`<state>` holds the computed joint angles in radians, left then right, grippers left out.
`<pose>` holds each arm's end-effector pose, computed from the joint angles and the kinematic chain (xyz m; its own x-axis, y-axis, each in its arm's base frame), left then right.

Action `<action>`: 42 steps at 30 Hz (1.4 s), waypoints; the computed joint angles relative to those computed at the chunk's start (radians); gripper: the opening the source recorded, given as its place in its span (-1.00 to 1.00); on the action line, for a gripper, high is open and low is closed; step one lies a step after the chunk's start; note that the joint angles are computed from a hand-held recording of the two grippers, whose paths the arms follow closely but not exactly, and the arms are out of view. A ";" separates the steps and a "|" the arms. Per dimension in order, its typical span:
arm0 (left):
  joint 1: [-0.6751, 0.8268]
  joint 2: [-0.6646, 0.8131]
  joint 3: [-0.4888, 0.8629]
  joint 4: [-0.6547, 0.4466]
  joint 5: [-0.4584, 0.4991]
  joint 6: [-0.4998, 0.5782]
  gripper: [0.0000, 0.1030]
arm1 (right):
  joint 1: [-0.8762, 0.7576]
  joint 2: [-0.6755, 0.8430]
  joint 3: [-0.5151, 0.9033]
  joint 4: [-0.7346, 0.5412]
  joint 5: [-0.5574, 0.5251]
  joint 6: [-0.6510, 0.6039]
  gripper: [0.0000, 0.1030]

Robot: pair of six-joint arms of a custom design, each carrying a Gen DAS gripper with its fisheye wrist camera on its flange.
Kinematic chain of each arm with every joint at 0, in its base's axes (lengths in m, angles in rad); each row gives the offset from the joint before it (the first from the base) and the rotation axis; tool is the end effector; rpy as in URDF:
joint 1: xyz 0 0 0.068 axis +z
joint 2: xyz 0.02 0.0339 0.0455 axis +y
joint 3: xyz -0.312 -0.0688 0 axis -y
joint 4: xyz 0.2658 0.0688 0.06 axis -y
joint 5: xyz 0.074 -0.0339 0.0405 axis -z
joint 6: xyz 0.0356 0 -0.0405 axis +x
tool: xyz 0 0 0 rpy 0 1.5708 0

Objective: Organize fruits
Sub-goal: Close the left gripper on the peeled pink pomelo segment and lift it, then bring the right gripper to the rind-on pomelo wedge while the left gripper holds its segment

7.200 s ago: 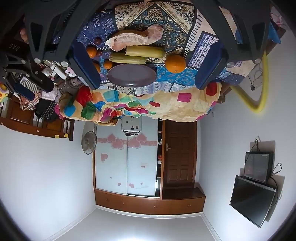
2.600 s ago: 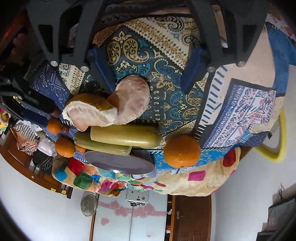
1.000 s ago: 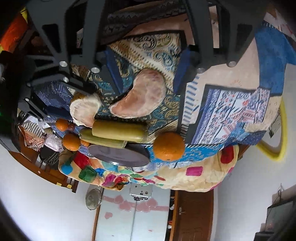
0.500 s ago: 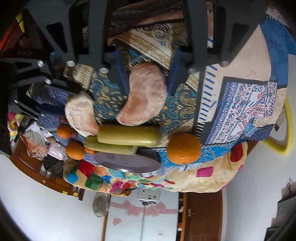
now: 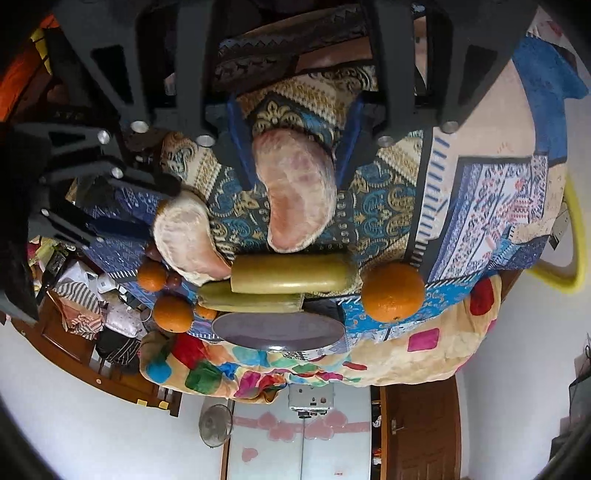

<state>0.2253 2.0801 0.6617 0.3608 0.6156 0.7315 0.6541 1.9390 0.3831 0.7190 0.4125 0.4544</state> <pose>0.3188 0.0520 0.0425 -0.5692 0.4291 -0.7014 0.6371 0.7693 -0.0464 0.2211 0.1515 0.0605 -0.6806 -0.0151 -0.7325 -0.0507 0.9984 0.0265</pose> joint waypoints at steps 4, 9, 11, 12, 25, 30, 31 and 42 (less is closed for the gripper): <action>-0.057 -0.002 0.037 -0.038 -0.060 0.004 -0.05 | -0.008 -0.011 -0.020 0.011 -0.011 0.005 0.23; -0.125 0.020 0.059 -0.009 -0.156 0.006 -0.05 | -0.017 -0.054 -0.052 0.017 -0.036 0.021 0.23; -0.136 0.028 0.060 0.007 -0.171 0.001 -0.05 | -0.023 -0.070 -0.055 0.014 -0.046 0.022 0.23; -0.139 0.030 0.054 0.024 -0.180 -0.003 -0.05 | -0.029 -0.075 -0.049 0.006 -0.052 0.016 0.23; -0.066 0.021 0.013 0.063 -0.154 0.024 -0.19 | -0.138 -0.018 0.125 -0.164 -0.144 -0.020 0.29; -0.021 0.024 0.011 0.069 -0.139 0.004 -0.19 | -0.124 -0.001 0.166 -0.210 -0.124 -0.017 0.31; -0.011 0.021 0.013 0.058 -0.132 0.000 -0.19 | -0.117 0.003 0.174 -0.218 -0.114 -0.016 0.31; 0.001 -0.001 0.021 -0.008 -0.136 0.045 -0.18 | -0.122 -0.045 0.165 -0.280 -0.228 -0.051 0.15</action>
